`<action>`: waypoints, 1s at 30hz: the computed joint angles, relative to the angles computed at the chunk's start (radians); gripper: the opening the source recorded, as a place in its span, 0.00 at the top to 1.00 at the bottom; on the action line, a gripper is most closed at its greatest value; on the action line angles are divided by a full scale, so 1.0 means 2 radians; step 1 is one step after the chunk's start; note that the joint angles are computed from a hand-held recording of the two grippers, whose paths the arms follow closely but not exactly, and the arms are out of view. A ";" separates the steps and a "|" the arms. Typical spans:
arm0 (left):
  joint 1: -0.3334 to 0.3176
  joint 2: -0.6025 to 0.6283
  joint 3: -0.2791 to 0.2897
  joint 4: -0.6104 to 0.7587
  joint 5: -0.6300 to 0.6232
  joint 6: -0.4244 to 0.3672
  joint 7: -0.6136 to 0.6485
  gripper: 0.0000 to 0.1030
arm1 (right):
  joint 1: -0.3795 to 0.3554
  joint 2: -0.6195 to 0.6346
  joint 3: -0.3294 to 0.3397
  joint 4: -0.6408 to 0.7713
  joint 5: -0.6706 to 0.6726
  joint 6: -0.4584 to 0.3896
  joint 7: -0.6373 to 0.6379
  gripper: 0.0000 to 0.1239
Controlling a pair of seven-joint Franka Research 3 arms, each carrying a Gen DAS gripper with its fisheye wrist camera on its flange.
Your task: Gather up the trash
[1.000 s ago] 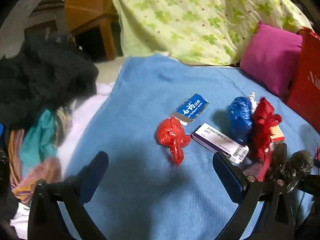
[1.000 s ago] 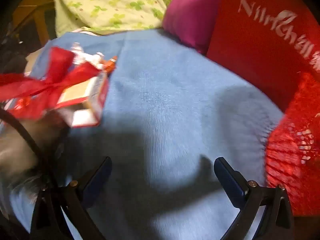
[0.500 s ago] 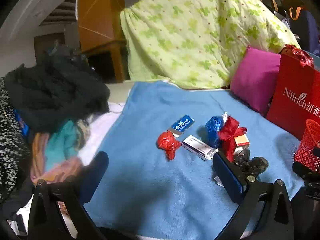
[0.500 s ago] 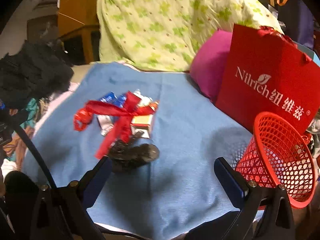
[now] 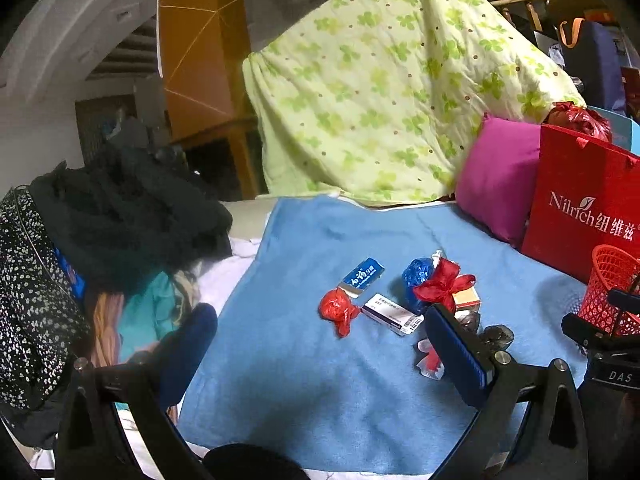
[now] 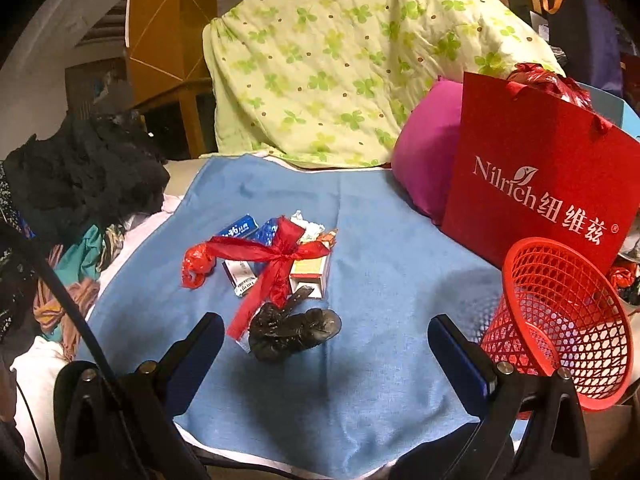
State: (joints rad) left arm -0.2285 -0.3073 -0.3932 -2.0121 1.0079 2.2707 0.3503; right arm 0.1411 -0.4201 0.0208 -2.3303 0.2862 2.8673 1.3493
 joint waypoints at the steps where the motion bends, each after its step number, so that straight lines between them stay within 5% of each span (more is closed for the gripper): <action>1: 0.000 0.000 0.000 0.001 -0.001 -0.001 0.001 0.00 | 0.004 -0.001 -0.003 0.000 0.004 0.000 -0.004 0.17; 30: -0.019 0.019 0.000 0.019 -0.010 -0.030 0.018 0.00 | 0.021 -0.020 -0.014 -0.016 0.042 0.011 -0.035 0.17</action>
